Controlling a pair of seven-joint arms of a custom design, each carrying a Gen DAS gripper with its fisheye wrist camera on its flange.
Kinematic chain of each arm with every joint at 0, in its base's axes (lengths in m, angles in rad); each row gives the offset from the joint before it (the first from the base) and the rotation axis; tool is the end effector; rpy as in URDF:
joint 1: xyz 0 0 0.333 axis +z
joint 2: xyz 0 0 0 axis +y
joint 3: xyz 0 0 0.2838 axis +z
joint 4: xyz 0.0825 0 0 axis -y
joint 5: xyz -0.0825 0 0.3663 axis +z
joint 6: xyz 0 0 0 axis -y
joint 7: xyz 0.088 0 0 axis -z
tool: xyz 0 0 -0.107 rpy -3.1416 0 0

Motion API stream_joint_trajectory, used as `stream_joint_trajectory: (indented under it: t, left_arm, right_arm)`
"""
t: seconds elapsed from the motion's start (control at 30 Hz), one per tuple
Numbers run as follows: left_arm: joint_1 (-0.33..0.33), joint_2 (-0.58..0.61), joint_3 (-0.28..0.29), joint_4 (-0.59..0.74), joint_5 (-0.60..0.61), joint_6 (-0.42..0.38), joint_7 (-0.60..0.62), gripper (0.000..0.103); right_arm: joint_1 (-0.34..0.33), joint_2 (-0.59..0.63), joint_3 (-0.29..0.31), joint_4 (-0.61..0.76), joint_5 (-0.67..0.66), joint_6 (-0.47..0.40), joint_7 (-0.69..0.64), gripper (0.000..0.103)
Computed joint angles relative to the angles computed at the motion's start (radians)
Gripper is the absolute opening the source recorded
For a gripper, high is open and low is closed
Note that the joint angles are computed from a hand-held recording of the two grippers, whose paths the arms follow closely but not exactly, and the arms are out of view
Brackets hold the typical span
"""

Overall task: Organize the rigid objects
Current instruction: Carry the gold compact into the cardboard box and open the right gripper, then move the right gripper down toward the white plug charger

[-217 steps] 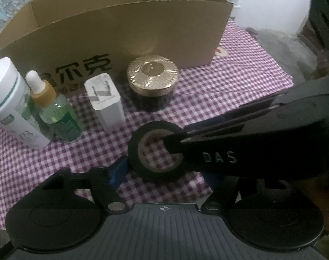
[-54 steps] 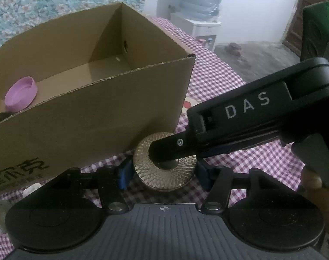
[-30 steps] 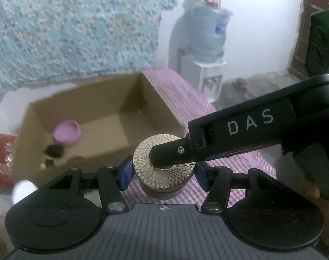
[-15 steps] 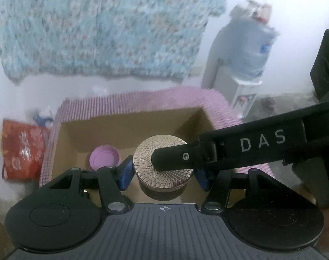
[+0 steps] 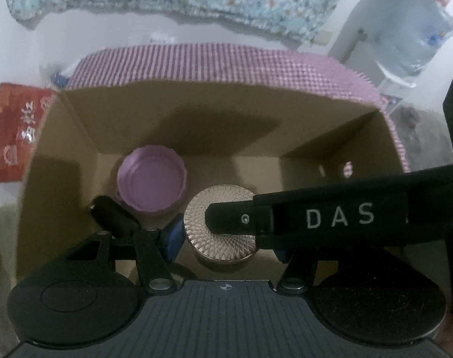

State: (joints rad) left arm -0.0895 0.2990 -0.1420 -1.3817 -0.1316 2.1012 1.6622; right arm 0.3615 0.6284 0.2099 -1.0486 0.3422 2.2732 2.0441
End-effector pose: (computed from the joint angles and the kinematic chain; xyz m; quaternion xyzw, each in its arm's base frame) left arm 0.6431 -0.1440 0.5623 -0.5918 0.7741 -0.2119 0.0754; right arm 0.6435 0.3609 0.5269 -0.6183 0.6985 0.1250 0.3380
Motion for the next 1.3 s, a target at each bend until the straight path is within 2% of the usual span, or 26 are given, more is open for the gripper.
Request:
stream_joint_trajectory:
  t: [0.13,0.2,0.3,0.33,0.43,0.5,0.6,0.67,0.83,0.97,1.07,1.17,1.23,1.3]
  left_arm:
    - [-0.011,0.044,0.003,0.047,0.021,-0.039,-0.025,0.059]
    - [-0.016,0.045,0.005,0.043,0.032,-0.033,-0.03,0.058]
    - [-0.021,0.025,0.006,0.012,0.055,0.001,-0.021,0.06]
    - [-0.022,0.021,0.007,0.01,0.06,0.0,-0.021,0.062]
    - [-0.017,0.002,0.002,0.006,0.044,-0.005,-0.016,0.071]
    - [-0.012,-0.039,-0.001,-0.034,0.035,0.024,-0.001,0.077]
    - [0.006,-0.12,-0.006,-0.111,-0.017,0.062,0.036,0.085]
    - [0.02,-0.179,-0.005,-0.163,-0.069,0.078,0.064,0.094]
    - [0.039,-0.354,0.008,-0.325,-0.185,0.121,0.139,0.098]
    - [0.034,-0.523,0.034,-0.493,-0.274,0.161,0.222,0.1]
    - [0.019,-0.633,0.055,-0.616,-0.329,0.207,0.288,0.102]
    - [0.001,-0.735,0.081,-0.738,-0.374,0.234,0.353,0.102]
    - [-0.01,-0.791,0.097,-0.808,-0.393,0.233,0.395,0.102]
    - [-0.016,-0.827,0.112,-0.855,-0.406,0.223,0.429,0.102]
  right_arm:
    - [0.003,0.041,-0.002,0.038,-0.007,-0.019,-0.001,0.05]
    - [0.004,0.051,-0.003,0.037,-0.007,-0.005,0.004,0.05]
    - [-0.005,0.037,0.008,-0.005,0.012,0.042,-0.004,0.049]
    - [-0.013,0.005,0.012,-0.055,0.028,0.066,-0.012,0.049]
    - [-0.018,-0.041,0.016,-0.125,0.038,0.132,-0.019,0.049]
    - [-0.018,-0.103,0.016,-0.207,0.043,0.202,-0.02,0.049]
    - [-0.023,-0.234,0.022,-0.376,0.067,0.34,-0.025,0.049]
    - [-0.025,-0.332,0.028,-0.498,0.089,0.432,-0.04,0.049]
    - [0.014,-0.61,0.029,-0.821,0.188,0.659,-0.084,0.049]
    - [0.078,-0.787,0.012,-1.04,0.188,0.799,-0.026,0.049]
    - [0.054,-0.882,0.058,-1.172,0.104,0.853,0.112,0.049]
    - [0.004,-0.96,0.122,-1.271,0.035,0.845,0.24,0.049]
    - [0.009,-0.969,0.13,-1.301,0.016,0.833,0.29,0.049]
    - [0.044,-0.956,0.112,-1.311,0.01,0.823,0.314,0.049]
